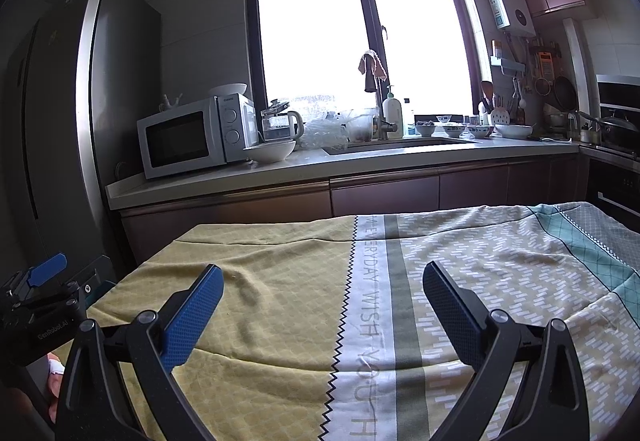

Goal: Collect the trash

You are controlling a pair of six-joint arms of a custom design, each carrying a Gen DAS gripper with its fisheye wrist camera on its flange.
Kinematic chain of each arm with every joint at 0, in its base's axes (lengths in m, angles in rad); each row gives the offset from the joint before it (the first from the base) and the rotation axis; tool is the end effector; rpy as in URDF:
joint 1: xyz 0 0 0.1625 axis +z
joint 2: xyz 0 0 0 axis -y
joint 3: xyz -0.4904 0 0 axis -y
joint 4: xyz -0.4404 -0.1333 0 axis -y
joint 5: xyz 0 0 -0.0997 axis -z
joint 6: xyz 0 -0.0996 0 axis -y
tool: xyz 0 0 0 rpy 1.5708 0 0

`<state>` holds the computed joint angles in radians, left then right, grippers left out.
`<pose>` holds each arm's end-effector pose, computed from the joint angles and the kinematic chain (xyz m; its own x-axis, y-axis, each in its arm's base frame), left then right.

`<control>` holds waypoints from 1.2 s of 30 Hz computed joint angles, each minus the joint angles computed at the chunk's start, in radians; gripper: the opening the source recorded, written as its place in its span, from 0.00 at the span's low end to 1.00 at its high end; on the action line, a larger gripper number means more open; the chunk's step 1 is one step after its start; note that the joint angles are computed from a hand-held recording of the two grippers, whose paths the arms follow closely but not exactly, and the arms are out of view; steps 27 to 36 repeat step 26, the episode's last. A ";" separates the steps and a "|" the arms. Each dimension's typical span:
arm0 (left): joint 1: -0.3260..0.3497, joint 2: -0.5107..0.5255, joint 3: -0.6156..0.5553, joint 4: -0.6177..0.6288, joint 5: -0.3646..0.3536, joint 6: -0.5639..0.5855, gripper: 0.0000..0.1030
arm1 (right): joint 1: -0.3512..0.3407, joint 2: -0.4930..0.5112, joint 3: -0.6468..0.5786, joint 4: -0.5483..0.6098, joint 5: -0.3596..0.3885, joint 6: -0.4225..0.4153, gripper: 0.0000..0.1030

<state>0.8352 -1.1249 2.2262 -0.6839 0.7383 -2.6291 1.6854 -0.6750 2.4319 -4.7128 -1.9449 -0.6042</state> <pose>-0.1362 -0.4589 0.0939 -0.6969 0.1041 -0.7096 0.7042 0.2863 -0.6497 0.1433 -0.3971 0.1170 -0.7828 0.1018 0.6139 -0.5661 0.2932 -0.7705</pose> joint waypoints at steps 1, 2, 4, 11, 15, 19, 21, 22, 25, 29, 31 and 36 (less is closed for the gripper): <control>0.000 0.002 0.000 -0.001 0.000 0.001 0.95 | 0.000 0.000 -0.001 0.003 -0.003 -0.001 0.94; 0.000 0.001 0.000 -0.001 0.001 0.001 0.95 | 0.001 0.001 0.000 -0.002 -0.005 -0.001 0.94; 0.003 0.005 -0.002 -0.004 0.003 0.006 0.95 | 0.002 0.000 -0.001 0.001 -0.007 0.002 0.94; 0.002 0.009 -0.003 -0.012 0.009 0.011 0.95 | 0.002 0.000 -0.002 0.004 -0.009 0.004 0.94; 0.015 0.018 -0.040 0.095 0.033 -0.056 0.95 | -0.001 -0.002 -0.003 0.006 -0.012 0.004 0.94; 0.038 0.054 -0.110 0.245 0.042 -0.145 0.95 | -0.009 -0.020 -0.007 0.053 -0.025 0.009 0.94; 0.050 0.098 -0.177 0.337 0.003 -0.179 0.95 | -0.007 -0.052 -0.022 0.155 -0.070 0.022 0.94; 0.059 0.124 -0.215 0.384 -0.010 -0.189 0.95 | -0.002 -0.071 -0.039 0.233 -0.119 0.030 0.94; 0.099 0.232 -0.373 0.585 -0.037 -0.237 0.95 | -0.018 -0.132 -0.097 0.522 -0.215 0.102 0.94; 0.115 0.269 -0.430 0.664 -0.027 -0.260 0.95 | -0.028 -0.142 -0.117 0.592 -0.234 0.130 0.94; 0.115 0.269 -0.430 0.664 -0.027 -0.260 0.95 | -0.028 -0.142 -0.117 0.592 -0.234 0.130 0.94; 0.115 0.269 -0.430 0.664 -0.027 -0.260 0.95 | -0.028 -0.142 -0.117 0.592 -0.234 0.130 0.94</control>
